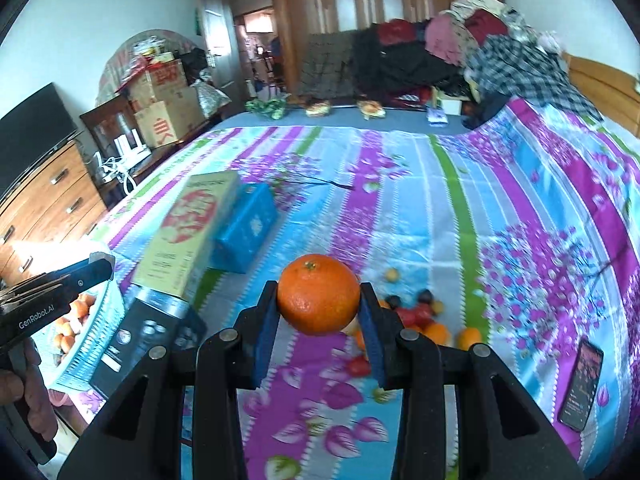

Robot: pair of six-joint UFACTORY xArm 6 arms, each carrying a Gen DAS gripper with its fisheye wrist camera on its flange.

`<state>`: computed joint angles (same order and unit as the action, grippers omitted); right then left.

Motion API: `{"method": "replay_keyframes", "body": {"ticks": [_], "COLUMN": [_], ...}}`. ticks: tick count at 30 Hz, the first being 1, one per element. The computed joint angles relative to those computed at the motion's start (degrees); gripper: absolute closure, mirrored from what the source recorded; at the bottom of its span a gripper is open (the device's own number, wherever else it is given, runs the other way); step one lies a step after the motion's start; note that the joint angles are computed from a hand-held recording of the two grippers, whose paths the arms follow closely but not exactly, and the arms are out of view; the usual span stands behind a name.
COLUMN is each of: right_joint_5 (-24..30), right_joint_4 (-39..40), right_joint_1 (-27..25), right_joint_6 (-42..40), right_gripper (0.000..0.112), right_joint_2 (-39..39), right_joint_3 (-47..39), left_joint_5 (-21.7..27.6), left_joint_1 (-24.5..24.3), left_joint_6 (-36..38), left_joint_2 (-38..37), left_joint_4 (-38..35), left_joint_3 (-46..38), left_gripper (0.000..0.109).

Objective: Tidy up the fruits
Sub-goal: 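Carry the beige block and the orange in both tools to the basket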

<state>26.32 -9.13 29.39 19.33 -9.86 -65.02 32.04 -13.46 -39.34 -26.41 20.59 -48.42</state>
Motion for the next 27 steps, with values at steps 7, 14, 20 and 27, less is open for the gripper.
{"method": "replay_keyframes", "body": {"ticks": [7, 14, 20, 27], "right_joint_5": [1.31, 3.14, 5.47, 9.58], "right_joint_4": [0.09, 0.87, 3.19, 5.3], "right_joint_1": [5.24, 10.65, 15.51, 20.66], "right_joint_6": [-0.13, -1.48, -4.34, -6.96], "right_gripper": [0.07, 0.07, 0.07, 0.07], "right_joint_2": [5.1, 11.43, 17.41, 24.73], "right_joint_3": [-7.3, -16.38, -24.7, -34.89], "left_joint_5": [2.27, 3.57, 5.25, 6.1], "left_joint_1": [3.8, 9.54, 15.08, 22.67], "left_joint_6": [-0.28, 2.64, 5.08, 9.9], "left_joint_2": [-4.91, -10.26, -14.37, -18.69], "left_joint_4": [0.96, -1.17, -3.43, -7.76], "left_joint_3": [2.29, 5.21, 7.52, 10.7], "left_gripper": [0.077, 0.077, 0.077, 0.077]}}
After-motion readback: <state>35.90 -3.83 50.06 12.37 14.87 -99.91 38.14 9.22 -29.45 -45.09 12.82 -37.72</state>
